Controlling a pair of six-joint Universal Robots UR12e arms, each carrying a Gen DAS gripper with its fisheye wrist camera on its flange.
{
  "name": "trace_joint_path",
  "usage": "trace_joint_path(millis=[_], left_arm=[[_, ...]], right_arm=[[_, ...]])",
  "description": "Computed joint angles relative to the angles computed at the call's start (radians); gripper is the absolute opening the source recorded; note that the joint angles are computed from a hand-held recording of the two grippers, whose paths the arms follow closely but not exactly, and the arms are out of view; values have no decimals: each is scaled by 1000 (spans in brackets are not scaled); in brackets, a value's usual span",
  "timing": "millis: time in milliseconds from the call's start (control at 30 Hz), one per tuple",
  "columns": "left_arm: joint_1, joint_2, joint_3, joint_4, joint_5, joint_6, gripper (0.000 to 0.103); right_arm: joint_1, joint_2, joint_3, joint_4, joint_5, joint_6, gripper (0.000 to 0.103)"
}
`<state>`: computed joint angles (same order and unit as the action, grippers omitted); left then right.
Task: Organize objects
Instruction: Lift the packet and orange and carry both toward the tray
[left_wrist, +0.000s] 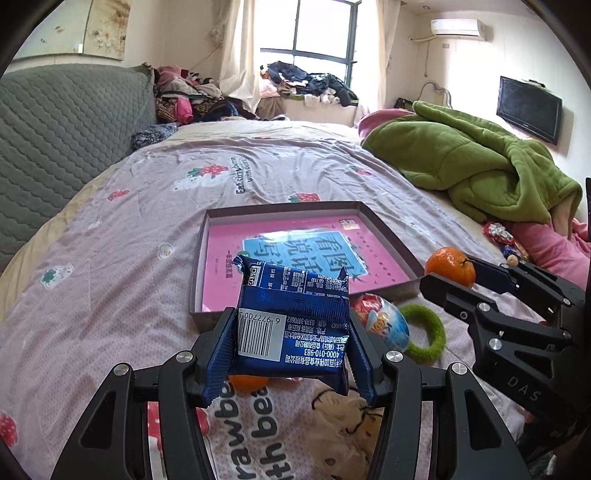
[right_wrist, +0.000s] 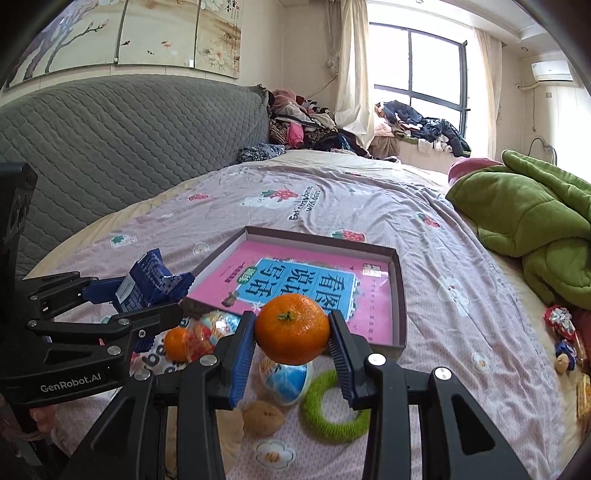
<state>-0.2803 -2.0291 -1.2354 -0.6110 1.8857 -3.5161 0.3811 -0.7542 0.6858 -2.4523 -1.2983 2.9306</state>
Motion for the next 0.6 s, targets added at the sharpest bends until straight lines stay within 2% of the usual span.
trace_joint_path(millis=[400, 600], left_arm=[[13, -35, 61, -22, 13, 17, 57], [21, -57, 101, -44, 13, 18, 57]], right_arm=[[-5, 66, -132, 58, 17, -3, 40], [-6, 119, -234, 107, 23, -15, 40]])
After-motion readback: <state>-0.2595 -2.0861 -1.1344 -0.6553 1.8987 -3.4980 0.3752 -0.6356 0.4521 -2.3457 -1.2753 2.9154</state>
